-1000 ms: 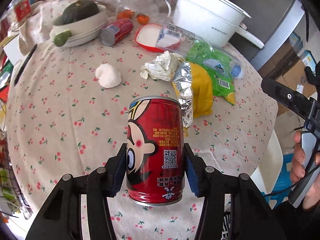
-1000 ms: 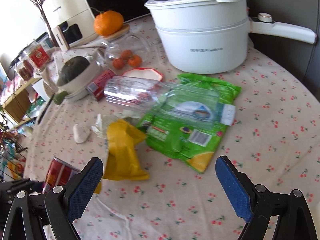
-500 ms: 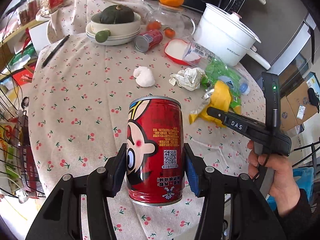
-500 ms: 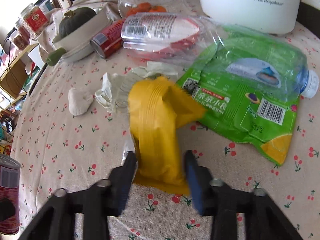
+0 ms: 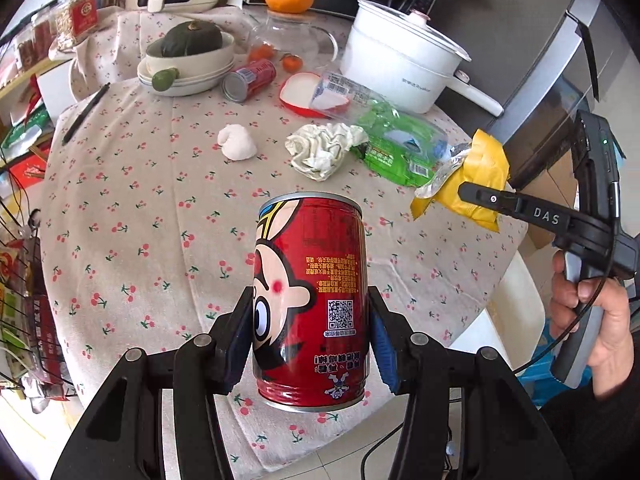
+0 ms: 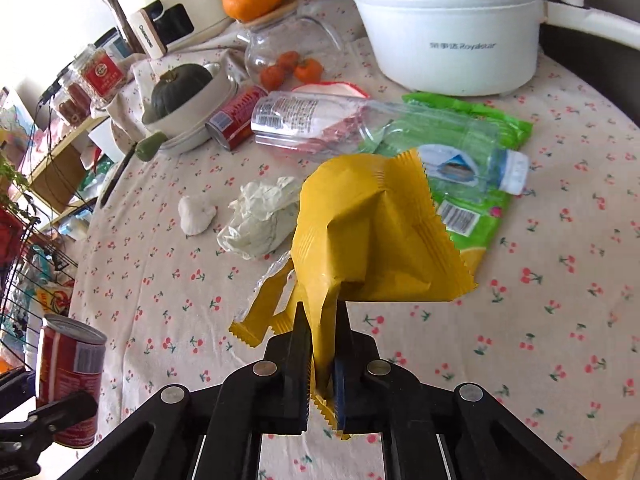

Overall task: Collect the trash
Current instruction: 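Grasp the red cartoon can with the left tool while the right tool grasps the yellow wrapper, then carry the yellow wrapper and red can over the white bin and open both tools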

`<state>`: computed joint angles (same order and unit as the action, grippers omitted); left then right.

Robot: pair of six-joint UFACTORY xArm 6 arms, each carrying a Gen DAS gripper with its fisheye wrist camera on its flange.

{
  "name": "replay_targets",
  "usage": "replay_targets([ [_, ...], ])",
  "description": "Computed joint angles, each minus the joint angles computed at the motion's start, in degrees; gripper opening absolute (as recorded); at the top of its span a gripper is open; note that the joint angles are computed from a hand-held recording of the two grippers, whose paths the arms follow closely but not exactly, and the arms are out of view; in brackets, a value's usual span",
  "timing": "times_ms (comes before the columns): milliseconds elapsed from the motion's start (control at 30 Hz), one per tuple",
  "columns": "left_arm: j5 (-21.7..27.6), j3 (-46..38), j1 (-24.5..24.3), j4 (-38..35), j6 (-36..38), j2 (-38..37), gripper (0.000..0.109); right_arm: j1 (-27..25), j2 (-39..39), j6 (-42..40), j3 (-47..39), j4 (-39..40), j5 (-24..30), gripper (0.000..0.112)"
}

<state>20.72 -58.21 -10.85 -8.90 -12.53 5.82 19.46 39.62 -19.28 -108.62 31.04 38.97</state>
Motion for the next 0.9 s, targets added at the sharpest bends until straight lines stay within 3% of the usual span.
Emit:
replay_targets([
  [333, -0.3, -2.1, -5.3, -4.6, 4.3, 1.6, 0.055, -4.7, -14.3, -5.0, 17.9, 1.7, -4.3, 0.007],
  [533, 0.5, -6.9, -9.4, -4.8, 6.1, 5.4, 0.055, -9.3, -20.6, -6.0, 26.2, -1.5, -5.4, 0.007],
  [700, 1.9, -13.2, -13.8, -7.4, 9.1, 10.6, 0.055, -14.8, -23.0, -6.6, 30.6, -3.1, -3.8, 0.007],
  [900, 4.9, -24.1, -19.3, -9.1, 12.0, 19.4, 0.055, -21.9, -20.6, -3.4, 31.4, -7.8, 0.9, 0.007],
])
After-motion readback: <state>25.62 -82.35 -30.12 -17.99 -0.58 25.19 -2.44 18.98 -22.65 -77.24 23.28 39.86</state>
